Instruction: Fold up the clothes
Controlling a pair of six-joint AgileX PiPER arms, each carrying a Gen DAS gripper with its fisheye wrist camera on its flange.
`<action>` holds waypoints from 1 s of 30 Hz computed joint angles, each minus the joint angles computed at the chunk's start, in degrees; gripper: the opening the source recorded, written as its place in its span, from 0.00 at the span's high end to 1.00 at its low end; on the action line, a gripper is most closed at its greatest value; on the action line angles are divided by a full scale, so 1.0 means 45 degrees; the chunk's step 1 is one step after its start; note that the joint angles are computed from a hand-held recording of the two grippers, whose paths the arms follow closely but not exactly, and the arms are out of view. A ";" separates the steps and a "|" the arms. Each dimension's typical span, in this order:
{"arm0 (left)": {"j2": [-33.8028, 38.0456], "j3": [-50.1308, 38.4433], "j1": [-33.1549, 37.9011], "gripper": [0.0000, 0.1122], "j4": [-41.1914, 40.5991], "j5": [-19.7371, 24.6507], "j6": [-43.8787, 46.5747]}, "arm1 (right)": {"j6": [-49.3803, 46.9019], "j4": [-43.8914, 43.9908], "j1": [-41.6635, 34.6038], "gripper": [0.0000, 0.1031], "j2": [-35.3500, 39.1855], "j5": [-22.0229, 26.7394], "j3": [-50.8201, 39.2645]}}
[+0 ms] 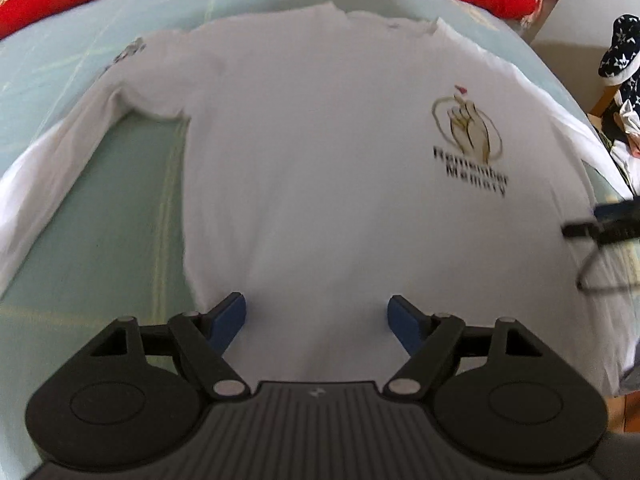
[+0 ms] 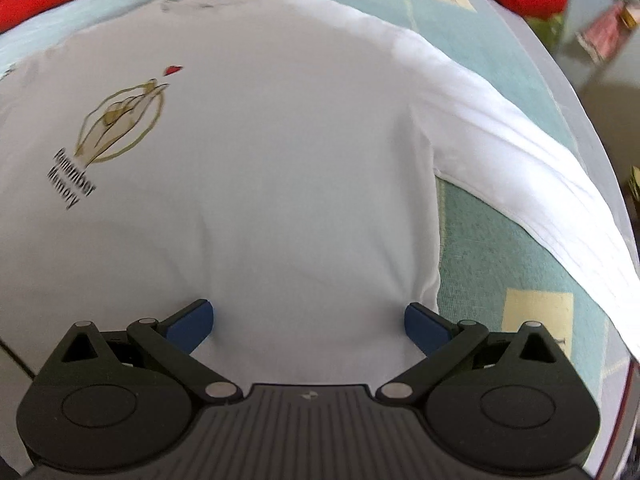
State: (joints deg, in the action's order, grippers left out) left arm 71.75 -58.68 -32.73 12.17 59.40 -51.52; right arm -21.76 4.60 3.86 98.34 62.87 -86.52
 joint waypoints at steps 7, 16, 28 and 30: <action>-0.0478 0.0475 0.0611 0.33 -0.1454 -0.1814 0.4713 | 0.0243 0.0378 0.1168 0.00 0.0210 -0.0212 -0.1364; -0.2409 0.1155 0.1836 0.34 -0.2891 0.0486 0.6518 | 0.0000 0.0685 0.2154 0.00 0.0871 0.1087 -0.1621; -0.1423 0.1563 0.5105 0.33 -0.8059 -0.0138 1.5500 | 0.1346 0.0131 0.2001 0.00 -0.0150 0.0632 -0.0442; -0.1662 0.1358 0.5956 0.34 -0.7987 0.0978 1.6304 | 0.1377 -0.0082 0.1774 0.00 -0.0714 0.0765 0.0064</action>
